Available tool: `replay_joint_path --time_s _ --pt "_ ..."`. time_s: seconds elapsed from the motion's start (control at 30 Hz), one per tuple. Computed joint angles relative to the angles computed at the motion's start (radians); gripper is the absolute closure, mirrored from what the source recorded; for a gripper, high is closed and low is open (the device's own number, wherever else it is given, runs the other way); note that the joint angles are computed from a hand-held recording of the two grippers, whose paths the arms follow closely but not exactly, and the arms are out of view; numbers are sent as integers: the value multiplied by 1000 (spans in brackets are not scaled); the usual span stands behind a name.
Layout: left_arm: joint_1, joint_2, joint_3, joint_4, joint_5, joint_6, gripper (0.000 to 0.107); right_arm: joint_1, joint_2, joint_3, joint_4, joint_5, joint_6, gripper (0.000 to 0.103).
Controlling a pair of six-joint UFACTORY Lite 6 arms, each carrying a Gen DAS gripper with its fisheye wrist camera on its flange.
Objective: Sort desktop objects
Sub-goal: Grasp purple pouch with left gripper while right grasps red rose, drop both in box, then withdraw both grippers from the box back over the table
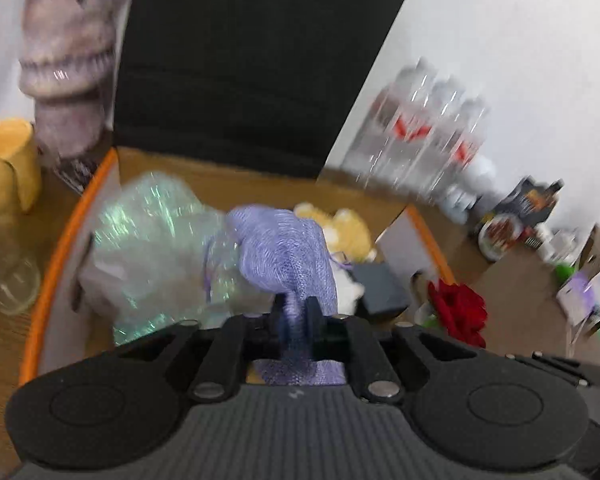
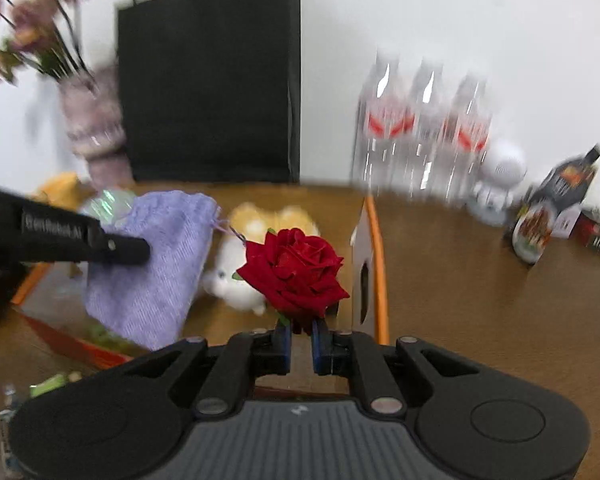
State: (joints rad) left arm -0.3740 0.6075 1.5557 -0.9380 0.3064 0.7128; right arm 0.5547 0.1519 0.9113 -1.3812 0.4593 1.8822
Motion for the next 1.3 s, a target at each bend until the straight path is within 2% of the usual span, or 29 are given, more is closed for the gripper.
replay_joint_path --time_s 0.07,0.13,0.2,0.27,0.37,0.5,0.57,0.7,0.87,1.03,1.13,1.2,1.27,1.3 --pt "9 15 -5 -64 32 75 56 -28 63 53 91 -44 -103 91" --pt "12 -9 -37 -87 27 124 54 -37 92 82 164 -64 -177 81" --pt "12 -53 -76 -58 4 124 52 -34 83 77 181 -60 -190 47" --pt "17 -103 -104 48 -18 28 48 -27 59 66 182 -40 -185 37" --pt "40 -177 -144 115 -13 -17 35 -20 13 52 233 -21 -230 35" --pt "26 -273 -212 309 -26 -187 32 5 -50 29 293 14 -282 31" --pt "5 -328 -257 463 -37 -328 31 32 -89 13 320 35 -301 30" --pt "-18 -456 -373 522 -64 -374 28 117 -179 -34 341 95 -299 26" --pt "-42 -676 -543 572 -69 -411 26 250 -297 -87 363 233 -265 26" --pt "-55 -980 -767 633 -19 -440 20 477 -436 -153 427 466 -204 23" --pt "0 -1178 -947 426 -6 -195 14 677 -493 -201 442 613 -101 20" --pt "37 -1318 -1071 345 12 -94 11 823 -518 -244 439 694 9 12" --pt "23 -1452 -1240 386 -44 -138 11 940 -495 -314 411 703 194 11" --pt "-2 -1525 -1341 469 -99 -223 11 994 -471 -347 394 701 294 11"
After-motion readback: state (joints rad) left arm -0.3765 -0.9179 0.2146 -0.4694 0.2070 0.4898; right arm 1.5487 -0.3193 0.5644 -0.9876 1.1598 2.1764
